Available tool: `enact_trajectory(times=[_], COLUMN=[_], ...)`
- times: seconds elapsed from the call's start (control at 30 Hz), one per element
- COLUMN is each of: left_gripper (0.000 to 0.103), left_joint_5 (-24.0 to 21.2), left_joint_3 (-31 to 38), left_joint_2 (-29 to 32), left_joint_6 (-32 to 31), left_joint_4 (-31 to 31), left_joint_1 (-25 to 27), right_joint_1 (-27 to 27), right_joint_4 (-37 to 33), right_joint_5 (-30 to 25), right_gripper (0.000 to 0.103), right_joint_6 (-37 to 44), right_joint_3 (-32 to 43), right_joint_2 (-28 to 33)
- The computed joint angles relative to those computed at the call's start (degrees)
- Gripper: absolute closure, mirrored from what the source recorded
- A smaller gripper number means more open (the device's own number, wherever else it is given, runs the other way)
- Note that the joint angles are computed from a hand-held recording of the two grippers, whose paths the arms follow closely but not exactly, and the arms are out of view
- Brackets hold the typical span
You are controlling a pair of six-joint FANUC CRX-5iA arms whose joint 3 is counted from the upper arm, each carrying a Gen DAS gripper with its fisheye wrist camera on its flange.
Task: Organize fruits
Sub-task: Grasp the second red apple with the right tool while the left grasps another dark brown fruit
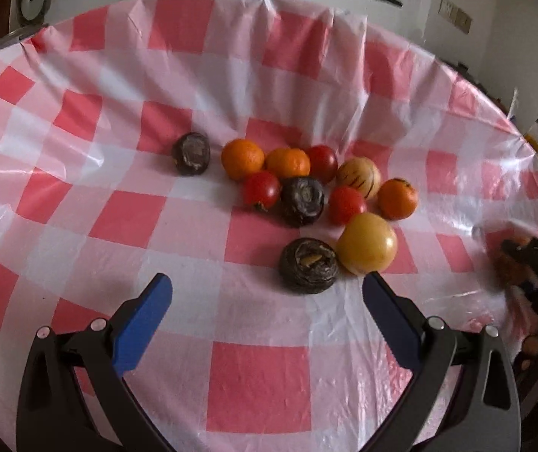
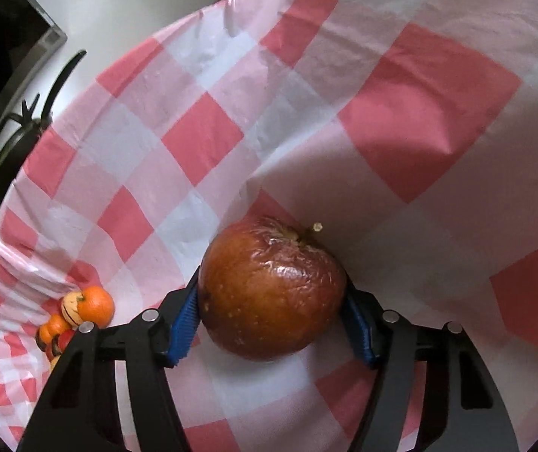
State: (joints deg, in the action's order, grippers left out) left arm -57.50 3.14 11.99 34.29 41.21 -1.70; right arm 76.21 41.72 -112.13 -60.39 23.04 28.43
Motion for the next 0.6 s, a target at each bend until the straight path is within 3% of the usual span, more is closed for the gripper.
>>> enact_trajectory(times=[0.3,0.4,0.47,0.53,0.6], left_gripper=[0.02,0.024,0.036,0.061,0.062], left_joint_5=[-3.49,-2.81,-2.63,-2.48,-2.32], left_joint_3=[7.43,9.15,9.34,8.31,7.38], left_joint_2=[3.79,4.93,5.41,5.01,4.49], left_joint_6=[0.85,0.78,-1.34,-4.36,-5.47], left_joint_4=[-10.68,-12.43,-11.39,-9.73,-9.13], left_joint_1=[-3.44,-4.4,-4.62,-4.48,-4.21], right_joint_1=[0.08,0.07,0.11,0.04,0.02], right_joint_4=[1.6,1.6,1.5,1.58,1.63], right_joint_5=[0.36,0.5,0.48,0.69,0.98], right_gripper=[0.039,0.039,0.039,0.039,0.039], right_joint_6=[2.16,2.17,2.35,2.65,2.58], right_joint_3=[0.08,0.18,0.16,0.21,-0.02], right_joint_2=[0.05,0.09,0.16,0.25,0.17])
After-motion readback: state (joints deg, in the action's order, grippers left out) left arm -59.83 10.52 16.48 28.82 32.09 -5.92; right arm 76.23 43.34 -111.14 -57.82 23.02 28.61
